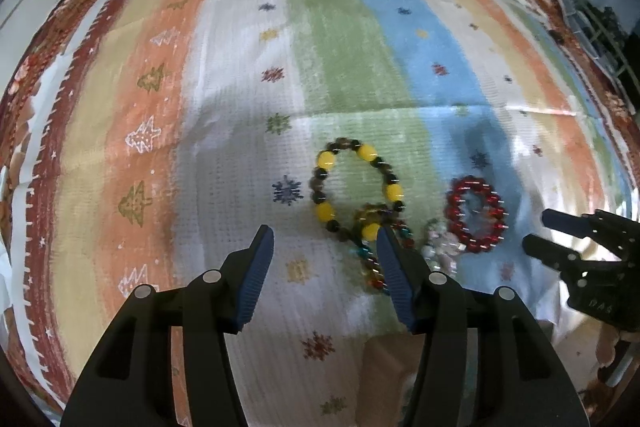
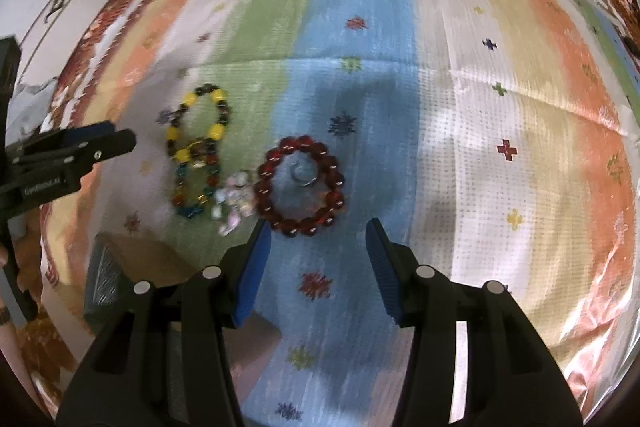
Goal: Organize jewelry
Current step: 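Move left tool to yellow-black bead bracelet while right tool reaches dark red bracelet, then close left tool on yellow-black bracelet while right tool grips dark red bracelet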
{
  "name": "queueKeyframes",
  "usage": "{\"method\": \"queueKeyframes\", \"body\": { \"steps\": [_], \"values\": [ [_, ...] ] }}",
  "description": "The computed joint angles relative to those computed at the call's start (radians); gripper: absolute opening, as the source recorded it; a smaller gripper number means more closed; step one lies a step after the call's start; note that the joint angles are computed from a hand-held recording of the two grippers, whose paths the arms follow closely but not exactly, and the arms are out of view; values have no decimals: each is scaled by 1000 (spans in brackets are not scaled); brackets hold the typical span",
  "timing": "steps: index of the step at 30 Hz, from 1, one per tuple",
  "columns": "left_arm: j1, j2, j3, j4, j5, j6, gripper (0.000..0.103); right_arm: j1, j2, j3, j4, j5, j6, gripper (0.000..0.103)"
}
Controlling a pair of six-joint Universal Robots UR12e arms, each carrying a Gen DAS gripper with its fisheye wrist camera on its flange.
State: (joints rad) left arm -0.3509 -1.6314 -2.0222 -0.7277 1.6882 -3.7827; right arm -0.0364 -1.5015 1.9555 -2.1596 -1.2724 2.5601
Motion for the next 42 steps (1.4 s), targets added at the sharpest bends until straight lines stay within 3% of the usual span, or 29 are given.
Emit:
{"method": "queueKeyframes", "body": {
  "steps": [14,26,32,36,38,39,42],
  "values": [
    [22,-44,22,-26,-5,-18,55,22,44,-23,1,-53,20,51],
    [37,-88,52,-63,-36,29,53,52,84,-38,-25,-106,27,49],
    [31,-112,76,-98,-11,65,52,62,90,-34,-52,-124,24,45],
    [17,-129,101,-144,19,115,37,64,86,-19,-76,-131,31,34],
    [15,-130,104,-151,14,130,18,62,87,-20,-67,-122,23,21],
    [15,-130,104,-150,6,135,13,61,86,-20,-62,-119,13,20],
    [22,-122,92,-129,-27,125,11,66,85,-19,-67,-125,-1,19]
  ]
}}
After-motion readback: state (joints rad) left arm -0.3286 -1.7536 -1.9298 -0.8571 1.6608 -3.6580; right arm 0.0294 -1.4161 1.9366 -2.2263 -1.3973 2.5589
